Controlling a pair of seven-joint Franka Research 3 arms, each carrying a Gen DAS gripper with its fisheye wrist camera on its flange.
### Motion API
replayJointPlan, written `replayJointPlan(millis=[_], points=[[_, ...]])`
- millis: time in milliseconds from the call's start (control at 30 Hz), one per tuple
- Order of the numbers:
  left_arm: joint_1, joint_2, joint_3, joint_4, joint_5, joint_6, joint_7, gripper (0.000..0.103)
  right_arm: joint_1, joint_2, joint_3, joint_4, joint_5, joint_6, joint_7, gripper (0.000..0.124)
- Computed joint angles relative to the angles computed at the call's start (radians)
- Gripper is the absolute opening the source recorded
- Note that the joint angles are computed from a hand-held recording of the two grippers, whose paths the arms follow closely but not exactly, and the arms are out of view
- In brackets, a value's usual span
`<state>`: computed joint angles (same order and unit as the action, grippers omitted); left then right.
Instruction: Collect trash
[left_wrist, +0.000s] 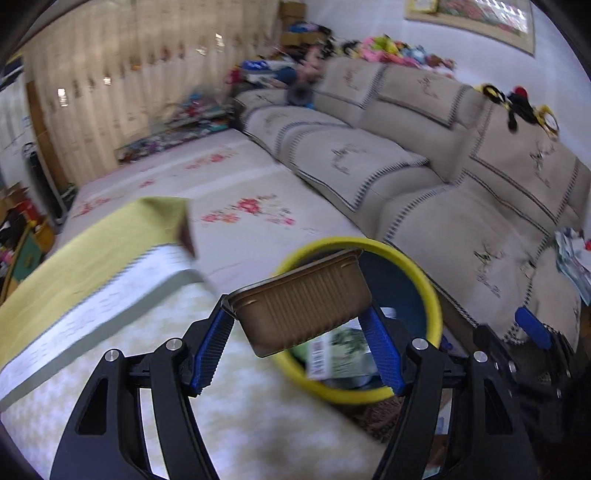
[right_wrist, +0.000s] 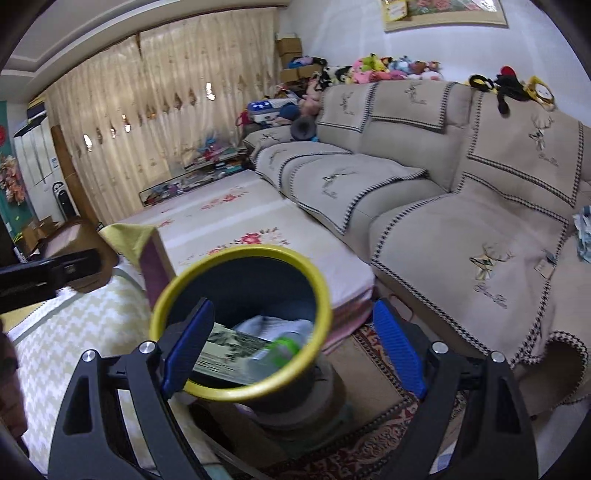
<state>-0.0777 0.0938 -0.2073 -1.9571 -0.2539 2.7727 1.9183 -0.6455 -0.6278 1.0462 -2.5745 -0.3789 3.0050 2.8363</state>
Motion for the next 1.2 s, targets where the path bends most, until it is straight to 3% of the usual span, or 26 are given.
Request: replayJointPlan(millis=[167,367,500,667,833,967,1100,1200], points=[[-0.058,0.156,-0.014,0.159,0.152,-0.090,-0.139,0.069,0.059,-0.031,-0.083,-0.078,0.016,0.014,-0.006,0.083],[-0.100,0.314,-0.013,0.333,0.291,-0.180,-0.265,0.070,0.081,-0.032,-0.132,-0.116,0.023,0.022,-0.023,0.083],[-0.095,0.339,-0.022,0.354,0.321,-0.178,-0.301,0.083,0.087,-0.034,-0.138,-0.122,0.026,0.028,-0.030,0.083],[-0.015,0.219,-0.061,0.208,0.246,-0.090,-0.231,0.086,0.135,-0.048,-0.168,-0.137,0.037,0.038,-0.062,0.083],[0.068,-0.022,-0.081,-0.049,0.003,0.074,-0.040,0.098,0.221,-0.051,-0.196,-0.138,0.048,0.022,-0.104,0.085],[0.042,-0.245,0.003,-0.258,-0.206,0.162,0.170,0.098,0.285,-0.073,-0.209,-0.129,0.052,0.014,-0.134,0.086],[-0.001,-0.449,0.120,-0.445,-0.238,0.220,0.225,0.098,0.344,-0.087,-0.208,-0.112,0.049,0.014,-0.179,0.091],[0.008,-0.595,0.178,-0.570,-0.208,0.246,0.209,0.098,0.383,-0.082,-0.200,-0.090,0.054,0.004,-0.206,0.091]])
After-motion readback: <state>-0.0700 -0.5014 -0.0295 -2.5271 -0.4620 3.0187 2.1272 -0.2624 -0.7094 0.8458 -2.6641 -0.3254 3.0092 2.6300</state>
